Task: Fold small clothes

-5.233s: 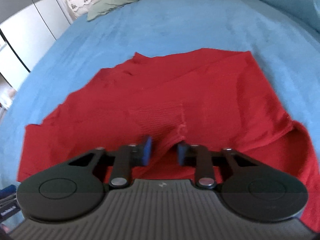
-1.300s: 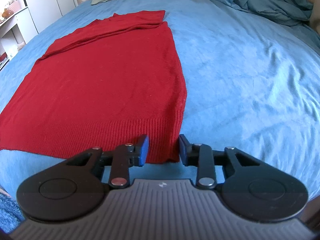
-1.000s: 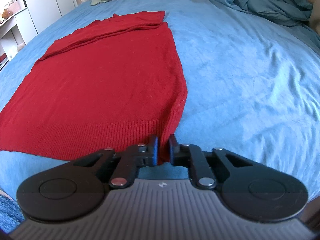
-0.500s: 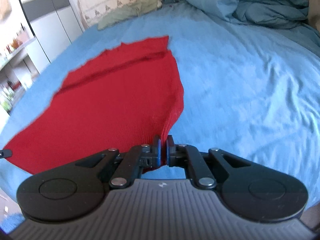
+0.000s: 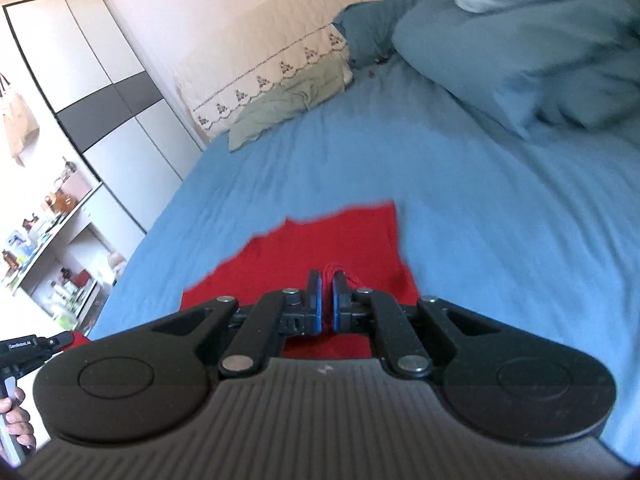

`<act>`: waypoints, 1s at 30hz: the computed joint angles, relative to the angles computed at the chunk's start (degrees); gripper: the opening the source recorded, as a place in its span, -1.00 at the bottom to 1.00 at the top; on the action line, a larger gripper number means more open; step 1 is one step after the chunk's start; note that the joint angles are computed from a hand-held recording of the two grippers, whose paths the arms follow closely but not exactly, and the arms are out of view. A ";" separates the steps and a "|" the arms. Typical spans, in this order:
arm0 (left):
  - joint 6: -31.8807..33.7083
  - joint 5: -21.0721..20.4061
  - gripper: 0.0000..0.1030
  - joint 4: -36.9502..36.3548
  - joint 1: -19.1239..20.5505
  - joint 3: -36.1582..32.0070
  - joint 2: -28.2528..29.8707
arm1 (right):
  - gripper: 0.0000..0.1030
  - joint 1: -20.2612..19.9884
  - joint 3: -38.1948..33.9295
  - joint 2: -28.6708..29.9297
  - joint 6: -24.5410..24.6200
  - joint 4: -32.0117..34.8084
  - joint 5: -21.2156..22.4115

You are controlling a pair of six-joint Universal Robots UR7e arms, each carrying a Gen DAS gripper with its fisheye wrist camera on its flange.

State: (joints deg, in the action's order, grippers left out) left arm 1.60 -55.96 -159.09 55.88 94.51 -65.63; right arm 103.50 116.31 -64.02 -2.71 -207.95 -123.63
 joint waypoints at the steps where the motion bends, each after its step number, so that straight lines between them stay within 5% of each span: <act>1: 0.81 0.57 -0.92 -0.85 0.83 -4.07 3.93 | -0.61 -1.37 -4.81 2.50 -1.99 1.02 0.68; 5: 2.02 2.97 -0.92 -2.10 4.92 -21.68 20.38 | -0.61 -6.92 -22.12 13.23 -7.95 4.65 3.74; 8: 2.29 4.26 -0.92 1.70 7.81 -31.91 29.59 | -0.61 -10.51 -32.04 20.41 -7.97 8.76 3.73; 15: -1.45 4.70 -0.79 10.87 10.70 -41.88 35.96 | -0.56 -13.89 -40.37 26.03 -7.56 14.07 4.69; 16: -1.89 4.63 -0.66 11.21 10.70 -42.04 35.65 | -0.53 -13.91 -40.95 25.97 -7.84 15.23 4.61; 17: -2.15 5.24 -0.10 11.07 10.54 -41.95 35.34 | -0.36 -13.70 -41.44 25.96 -8.41 15.92 3.91; 18: -2.23 6.34 0.43 10.91 10.09 -42.14 35.26 | 0.12 -13.32 -41.49 25.75 -9.05 16.23 3.02; 20: 0.02 8.33 0.58 7.29 9.02 -37.96 32.64 | 0.80 -12.17 -39.64 24.97 -12.10 13.90 1.93; 21: 2.35 8.76 0.64 5.74 8.41 -35.23 30.98 | 0.88 -11.40 -38.16 24.38 -13.80 12.16 1.58; 25: 8.72 9.88 0.91 3.90 5.98 -22.00 23.78 | 0.95 -9.11 -30.81 21.64 -14.54 11.64 2.38; 30: 3.13 6.59 0.91 11.72 6.38 -11.97 18.45 | 0.96 -8.45 -28.03 22.70 -9.68 16.76 0.59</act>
